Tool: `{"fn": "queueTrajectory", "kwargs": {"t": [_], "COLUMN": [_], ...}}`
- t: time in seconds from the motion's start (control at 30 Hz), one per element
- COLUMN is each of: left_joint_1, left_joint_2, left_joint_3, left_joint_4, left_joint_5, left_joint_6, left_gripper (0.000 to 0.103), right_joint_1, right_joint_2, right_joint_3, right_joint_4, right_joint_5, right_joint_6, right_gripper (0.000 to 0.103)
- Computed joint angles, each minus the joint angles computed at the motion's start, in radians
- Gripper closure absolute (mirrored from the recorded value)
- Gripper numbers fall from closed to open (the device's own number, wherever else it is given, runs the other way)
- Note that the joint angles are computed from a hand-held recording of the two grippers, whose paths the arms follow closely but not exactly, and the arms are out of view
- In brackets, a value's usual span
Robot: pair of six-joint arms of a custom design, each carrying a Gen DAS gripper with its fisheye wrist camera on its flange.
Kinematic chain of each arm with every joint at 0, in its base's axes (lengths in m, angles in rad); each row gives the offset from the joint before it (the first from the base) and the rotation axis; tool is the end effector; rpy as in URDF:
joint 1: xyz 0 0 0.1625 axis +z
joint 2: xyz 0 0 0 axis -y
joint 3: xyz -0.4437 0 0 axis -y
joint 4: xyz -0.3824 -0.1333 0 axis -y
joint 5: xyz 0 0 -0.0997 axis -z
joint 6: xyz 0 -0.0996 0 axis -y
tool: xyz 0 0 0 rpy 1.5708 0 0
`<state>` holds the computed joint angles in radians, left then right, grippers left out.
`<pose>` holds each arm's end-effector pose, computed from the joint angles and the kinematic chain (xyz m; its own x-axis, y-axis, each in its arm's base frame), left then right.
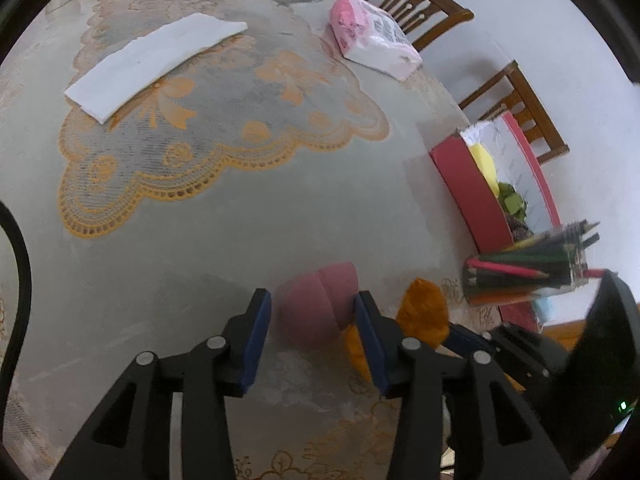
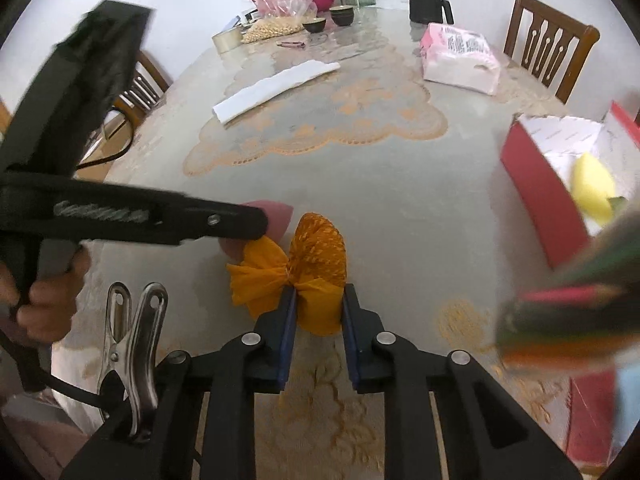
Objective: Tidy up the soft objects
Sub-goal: 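Grasp the pink sponge with the left tool while the right grasps the orange bow, then carry the pink sponge with the left tool toward the box while the right carries the orange bow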
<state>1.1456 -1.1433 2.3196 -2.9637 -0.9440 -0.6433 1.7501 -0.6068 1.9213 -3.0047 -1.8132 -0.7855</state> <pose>-0.0092 -0.4850 0.1559 -0.8736 -0.3582 -0.3294 -0.1514 0.8434 -0.5156 0.2096 -0.5433 -0.0385 -0.5537 -0.7934 0.2527 -0.8043 0.5882 0.0843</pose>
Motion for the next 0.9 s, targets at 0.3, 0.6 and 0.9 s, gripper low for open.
{"fn": "queueTrajectory", "kwargs": {"t": [0.3,0.6,0.9], "left_joint_1": [-0.043,-0.171,-0.284], "left_joint_2": [0.014,0.008,0.048], "left_joint_3": [0.01,0.052,0.078], "left_joint_4": [-0.01,0.066,0.107], "left_joint_5": [0.058,0.161,0.16], "left_joint_6": [0.001,-0.068,-0.122], "left_gripper": [0.068,0.067,0.067], "right_joint_1": [-0.023,-0.056,-0.073], "right_joint_2": [-0.083,-0.168,-0.241], "right_joint_3": [0.094,0.155,0.194], "right_joint_4": [-0.017,-0.034,-0.04], "right_joint_5": [-0.048,-0.035,-0.044], "right_joint_6": [0.001,0.026,0.028], "right_gripper": [0.081,0.081,0.081]}}
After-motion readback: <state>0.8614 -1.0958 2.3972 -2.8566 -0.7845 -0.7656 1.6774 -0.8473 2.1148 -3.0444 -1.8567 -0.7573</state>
